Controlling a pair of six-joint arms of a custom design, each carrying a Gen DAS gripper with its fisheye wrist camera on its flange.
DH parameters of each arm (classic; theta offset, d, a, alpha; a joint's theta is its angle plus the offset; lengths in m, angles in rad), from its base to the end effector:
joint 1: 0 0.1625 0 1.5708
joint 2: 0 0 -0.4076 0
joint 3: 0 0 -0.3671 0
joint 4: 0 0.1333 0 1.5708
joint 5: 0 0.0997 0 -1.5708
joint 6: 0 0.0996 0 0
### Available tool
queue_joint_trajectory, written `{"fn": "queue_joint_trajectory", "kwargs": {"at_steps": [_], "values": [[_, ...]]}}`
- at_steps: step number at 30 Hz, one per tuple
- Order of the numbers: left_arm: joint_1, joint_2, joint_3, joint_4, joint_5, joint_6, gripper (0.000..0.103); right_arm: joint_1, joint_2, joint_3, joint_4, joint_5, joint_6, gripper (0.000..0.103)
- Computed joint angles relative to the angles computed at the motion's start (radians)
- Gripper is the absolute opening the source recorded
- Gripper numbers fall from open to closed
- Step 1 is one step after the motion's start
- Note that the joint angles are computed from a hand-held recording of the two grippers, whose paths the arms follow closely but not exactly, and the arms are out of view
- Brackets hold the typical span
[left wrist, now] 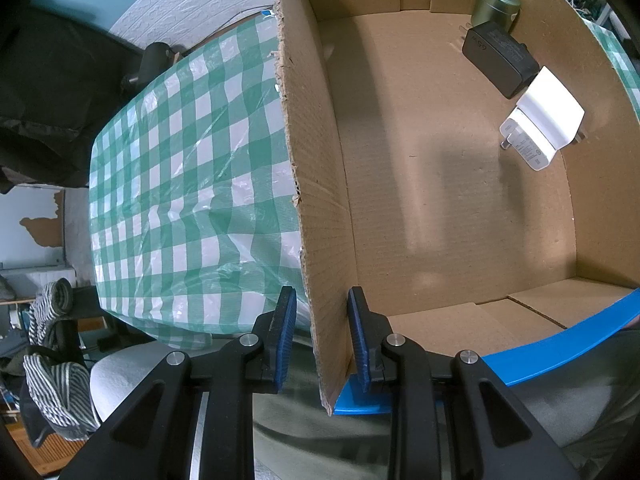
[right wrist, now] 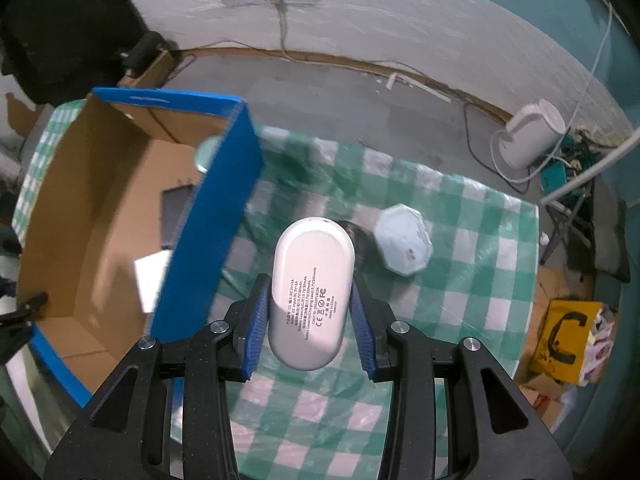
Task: Organize rigid objects
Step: 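Carry the white oval case over the box with the right gripper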
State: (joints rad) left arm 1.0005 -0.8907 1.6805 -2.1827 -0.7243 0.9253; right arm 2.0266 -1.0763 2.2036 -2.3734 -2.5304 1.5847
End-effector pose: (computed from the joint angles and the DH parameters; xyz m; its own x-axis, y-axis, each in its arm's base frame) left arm -0.1496 -0.6183 0.1361 0.1320 0.9441 -0.3021 0.7080 0.1235 0.6953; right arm 0.2345 -0.3608 0.1037 -0.4116 0.8577 0.3082 0.4060 0.4753 -0.7805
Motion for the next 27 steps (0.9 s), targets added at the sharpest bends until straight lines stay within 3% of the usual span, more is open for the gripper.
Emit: {"fn": "queue_joint_trajectory", "kwargs": {"at_steps": [14,27], "values": [[-0.001,0.000,-0.001,0.003,-0.001,-0.003,0.028,0.007,0.077,-0.139,-0.044,-0.034,-0.185,0.038],[-0.001,0.000,-0.001,0.004,-0.001,-0.003,0.028,-0.043,0.160,-0.200,-0.162,0.001,-0.350,0.038]]}}
